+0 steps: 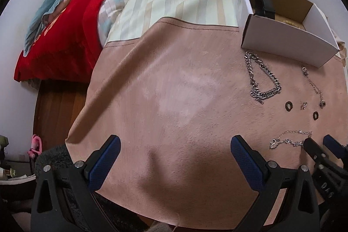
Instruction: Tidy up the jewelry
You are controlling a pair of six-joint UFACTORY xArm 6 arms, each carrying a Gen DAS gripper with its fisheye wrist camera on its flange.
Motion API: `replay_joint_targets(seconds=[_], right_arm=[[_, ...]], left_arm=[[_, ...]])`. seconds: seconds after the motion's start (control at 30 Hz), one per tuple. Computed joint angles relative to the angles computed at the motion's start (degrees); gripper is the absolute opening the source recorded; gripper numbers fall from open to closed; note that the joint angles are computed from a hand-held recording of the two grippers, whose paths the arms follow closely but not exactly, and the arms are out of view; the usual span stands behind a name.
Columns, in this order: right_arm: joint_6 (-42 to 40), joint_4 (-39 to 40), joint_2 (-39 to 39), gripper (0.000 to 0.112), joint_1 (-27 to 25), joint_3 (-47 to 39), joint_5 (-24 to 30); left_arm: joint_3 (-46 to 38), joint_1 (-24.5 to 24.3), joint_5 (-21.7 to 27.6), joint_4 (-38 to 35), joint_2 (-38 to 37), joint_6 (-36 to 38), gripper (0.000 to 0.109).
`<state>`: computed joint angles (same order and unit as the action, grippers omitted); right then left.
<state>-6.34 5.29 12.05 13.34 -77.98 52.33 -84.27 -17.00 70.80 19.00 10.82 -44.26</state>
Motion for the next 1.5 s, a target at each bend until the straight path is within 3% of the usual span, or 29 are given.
replay_joint_targets(seconds=[0.07, 0.13, 0.27, 0.33, 0.67, 0.73, 0.8, 0.87, 0.93, 1.0, 1.07, 1.2, 1.5], right_arm=[[-0.4, -2.8, -1.6, 0.055, 1.2, 3.1, -3.6], [-0.8, -4.6, -2.7, 0.012, 1.9, 5.1, -5.9], [-1.3, -2.3, -2.3, 0.009, 0.4, 3.9, -4.6], [-0.8, -1.0, -1.5, 0.0, -1.3, 2.0, -4.1], [-0.5, 5.9, 3.5, 0.0, -6.8, -8.7, -1.1], [-0.7, 6.9, 4.2, 0.0, -7.1, -10.2, 0.1], [-0.7, 7.2, 4.9, 0.0, -7.3, -11.2, 0.4], [-0.8, 7.7, 5.2, 0.0, -7.7, -11.6, 0.6], [-0.7, 8.2, 5.3, 0.0, -7.9, -12.0, 1.1], [-0.5, 8.4, 5.3, 0.0, -8.0, -12.3, 1.4], [-0.5, 8.5, 5.3, 0.0, -7.9, -12.7, 1.4], [-1.1, 10.0, 4.8, 0.0, -7.6, -13.5, 1.6], [-3.5, 14.0, 3.5, 0.0, -7.5, -15.5, 3.2]], left_arm=[[-0.5, 0.2, 0.0, -0.2, 0.6, 0.2, 0.103], [-0.9, 0.3, -0.1, -0.3, 1.1, 0.5, 0.103], [-3.2, 0.3, 0.1, -0.7, 2.6, 1.4, 0.103], [-4.6, 0.5, 0.1, -1.2, 3.5, 1.8, 0.103], [-16.0, 3.3, -3.0, -11.2, 14.0, 7.4, 0.098], [-18.9, 3.4, -2.6, -12.9, 16.7, 8.8, 0.088], [-21.3, 3.4, -2.0, -13.6, 18.9, 10.0, 0.07], [-21.9, 3.3, -3.4, -13.6, 19.6, 10.8, 0.065], [-22.3, 2.9, -4.6, -13.1, 19.8, 12.1, 0.052], [-22.6, 2.6, -5.1, -12.8, 19.8, 13.1, 0.023], [-22.8, 2.4, -5.3, -13.3, 19.7, 14.2, 0.005], [-18.9, 3.1, -7.3, -14.8, 16.8, 13.4, 0.002], [-3.6, 4.6, -14.4, -17.8, 2.3, 12.3, 0.001]])
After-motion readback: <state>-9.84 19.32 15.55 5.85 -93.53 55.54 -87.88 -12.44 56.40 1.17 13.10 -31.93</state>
